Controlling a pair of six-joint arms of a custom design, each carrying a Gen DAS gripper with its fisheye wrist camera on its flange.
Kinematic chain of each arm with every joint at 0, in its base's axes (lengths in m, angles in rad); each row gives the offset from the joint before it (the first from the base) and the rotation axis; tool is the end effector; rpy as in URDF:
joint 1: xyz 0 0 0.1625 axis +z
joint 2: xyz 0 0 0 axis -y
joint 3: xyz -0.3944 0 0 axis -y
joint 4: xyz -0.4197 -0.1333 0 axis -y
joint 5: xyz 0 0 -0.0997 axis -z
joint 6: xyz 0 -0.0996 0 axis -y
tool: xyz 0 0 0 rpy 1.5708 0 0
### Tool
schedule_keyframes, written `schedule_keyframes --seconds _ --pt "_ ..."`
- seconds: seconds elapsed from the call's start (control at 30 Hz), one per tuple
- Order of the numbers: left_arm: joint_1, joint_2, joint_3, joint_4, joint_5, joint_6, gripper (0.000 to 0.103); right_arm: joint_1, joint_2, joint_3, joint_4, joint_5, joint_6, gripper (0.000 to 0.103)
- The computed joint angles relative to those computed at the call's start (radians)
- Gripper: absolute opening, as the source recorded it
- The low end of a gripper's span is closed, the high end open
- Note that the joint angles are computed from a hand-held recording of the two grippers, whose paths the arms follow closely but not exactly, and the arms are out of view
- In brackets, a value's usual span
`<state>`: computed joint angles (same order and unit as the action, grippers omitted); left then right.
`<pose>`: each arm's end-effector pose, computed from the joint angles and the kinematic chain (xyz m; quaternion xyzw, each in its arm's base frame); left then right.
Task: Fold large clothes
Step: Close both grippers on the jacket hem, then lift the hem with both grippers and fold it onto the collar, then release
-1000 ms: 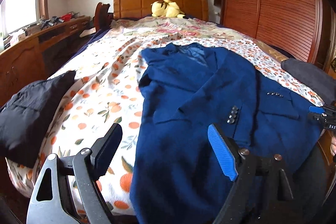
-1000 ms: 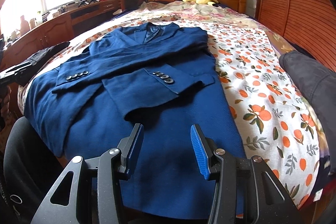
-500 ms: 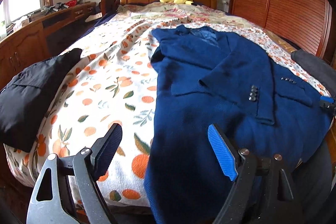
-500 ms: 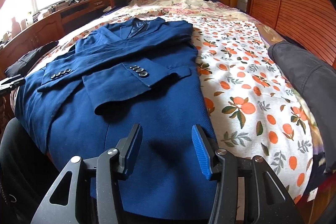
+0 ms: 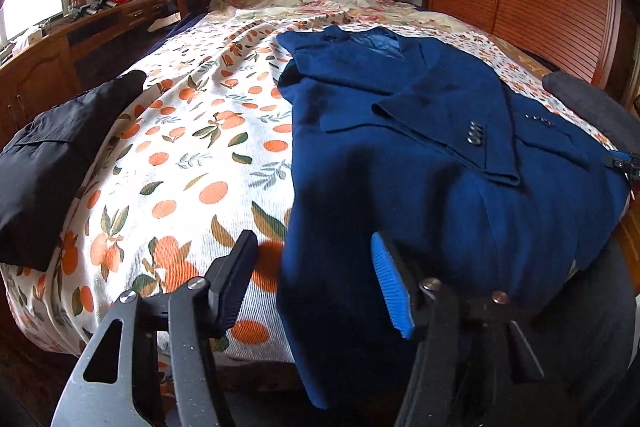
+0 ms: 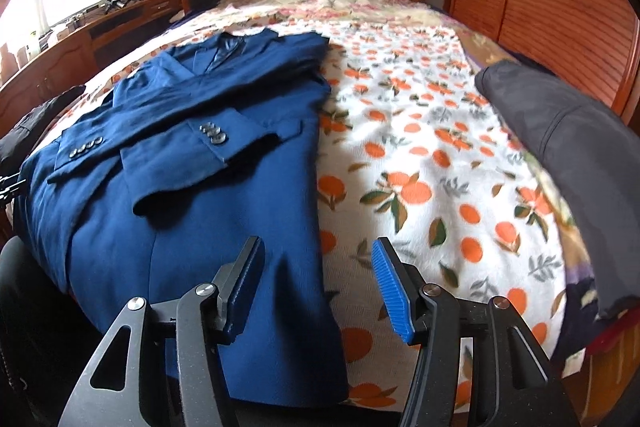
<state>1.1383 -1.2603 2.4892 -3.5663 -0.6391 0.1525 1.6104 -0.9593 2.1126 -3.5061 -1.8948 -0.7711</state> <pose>0.0367 -0.4292 0.1690 0.0781 0.8419 -0.3890 0.3659 0.1226 -0.5294 0.1050 0.3033 -0.8627 0.2979 0.2738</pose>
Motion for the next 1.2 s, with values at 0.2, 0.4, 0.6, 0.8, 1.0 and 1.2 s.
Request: schedule_keyframes --seconds 0.2,0.4,0.6,0.8,1.0,1.2 --pt "-0.011 -0.028 0.031 0.045 0.006 -0.039 0.053 -0.001 -0.023 0.027 0.024 0.089 -0.062 0.009" --pt "-0.028 -0.045 0.059 0.059 0.002 -0.063 0.031 0.003 -0.02 0.018 0.021 0.087 -0.069 0.009" --pt "-0.009 -0.055 0.056 0.071 -0.017 -0.076 0.031 0.009 0.008 -0.005 0.031 0.027 -0.039 0.009" --pt "-0.008 -0.056 0.055 0.075 -0.02 -0.076 0.031 0.008 0.018 -0.026 0.068 0.018 -0.018 0.016" --pt "-0.019 -0.081 0.05 0.154 0.004 -0.11 0.009 0.001 0.012 -0.015 0.04 0.084 -0.062 0.003" --pt "-0.107 -0.145 0.052 0.176 0.056 -0.088 0.003 0.022 -0.043 -0.011 0.074 0.181 -0.037 0.003"
